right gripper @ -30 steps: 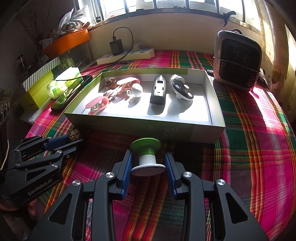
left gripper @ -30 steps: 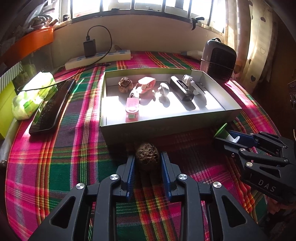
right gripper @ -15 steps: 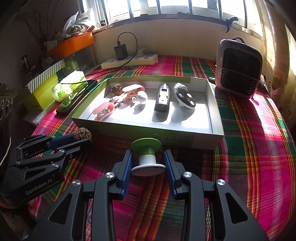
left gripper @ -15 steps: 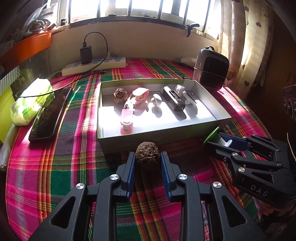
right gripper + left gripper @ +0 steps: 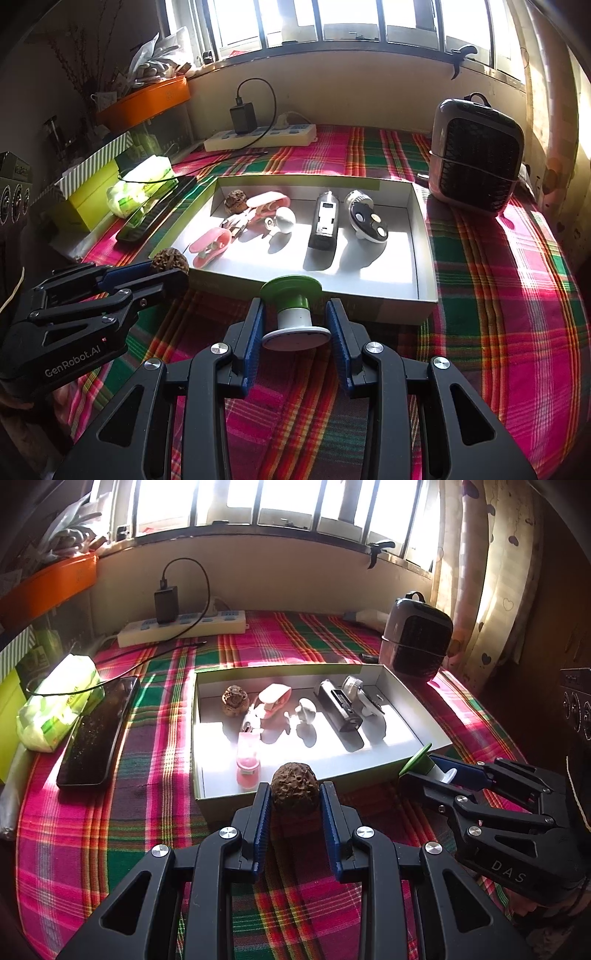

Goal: Organize objects
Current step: 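Carry the brown pod with the left tool while the right carries the spool over the box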

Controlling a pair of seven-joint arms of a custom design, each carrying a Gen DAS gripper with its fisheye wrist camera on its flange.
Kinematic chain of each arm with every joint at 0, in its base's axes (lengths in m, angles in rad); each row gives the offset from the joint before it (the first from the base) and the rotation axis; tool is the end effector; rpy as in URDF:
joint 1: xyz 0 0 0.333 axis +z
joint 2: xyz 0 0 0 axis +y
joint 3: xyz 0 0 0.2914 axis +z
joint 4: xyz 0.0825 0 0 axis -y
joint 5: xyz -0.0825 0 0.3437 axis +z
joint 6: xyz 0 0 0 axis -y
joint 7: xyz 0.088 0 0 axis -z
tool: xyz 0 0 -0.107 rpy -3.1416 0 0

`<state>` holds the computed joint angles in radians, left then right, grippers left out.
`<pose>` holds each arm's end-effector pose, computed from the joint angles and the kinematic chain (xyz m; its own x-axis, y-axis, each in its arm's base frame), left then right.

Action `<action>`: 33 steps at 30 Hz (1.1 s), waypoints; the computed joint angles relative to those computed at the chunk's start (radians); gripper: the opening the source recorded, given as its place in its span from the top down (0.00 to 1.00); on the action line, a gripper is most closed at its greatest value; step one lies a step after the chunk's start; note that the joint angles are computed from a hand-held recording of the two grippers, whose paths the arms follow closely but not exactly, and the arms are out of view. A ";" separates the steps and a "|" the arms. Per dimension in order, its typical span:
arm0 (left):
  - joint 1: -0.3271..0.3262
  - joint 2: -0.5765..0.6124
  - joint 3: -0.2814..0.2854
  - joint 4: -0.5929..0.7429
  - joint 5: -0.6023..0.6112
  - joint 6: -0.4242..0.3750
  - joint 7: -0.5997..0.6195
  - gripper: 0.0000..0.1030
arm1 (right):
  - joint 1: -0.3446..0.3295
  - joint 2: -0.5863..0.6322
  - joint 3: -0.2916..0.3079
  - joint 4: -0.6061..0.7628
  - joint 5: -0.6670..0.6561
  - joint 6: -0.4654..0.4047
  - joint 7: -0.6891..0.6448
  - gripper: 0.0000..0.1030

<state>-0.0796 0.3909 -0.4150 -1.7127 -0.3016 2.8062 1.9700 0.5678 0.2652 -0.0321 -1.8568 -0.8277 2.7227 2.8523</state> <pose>0.6019 -0.2653 0.4570 -0.5729 -0.8064 0.1463 -0.6416 0.3302 -0.6924 0.5174 0.3405 0.4340 -0.0285 -0.9930 -0.1145 -0.7124 0.1006 -0.6946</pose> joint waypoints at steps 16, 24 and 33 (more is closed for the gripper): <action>-0.045 0.130 0.028 0.201 0.101 -0.065 -0.093 0.76 | -0.020 0.064 -0.029 0.097 0.071 -0.015 -0.084 0.66; -0.075 0.209 0.047 0.321 0.156 -0.123 -0.138 0.76 | -0.020 0.102 -0.053 0.132 0.143 -0.009 -0.142 0.66; -0.113 0.290 0.070 0.439 0.213 -0.180 -0.172 0.76 | -0.019 0.138 -0.070 0.165 0.214 -0.028 -0.212 0.66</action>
<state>-0.1921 0.6811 -0.3447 -1.2733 -0.0891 2.6261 1.7976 0.5488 0.4030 -0.1020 -1.6915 -0.6140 2.6949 2.6401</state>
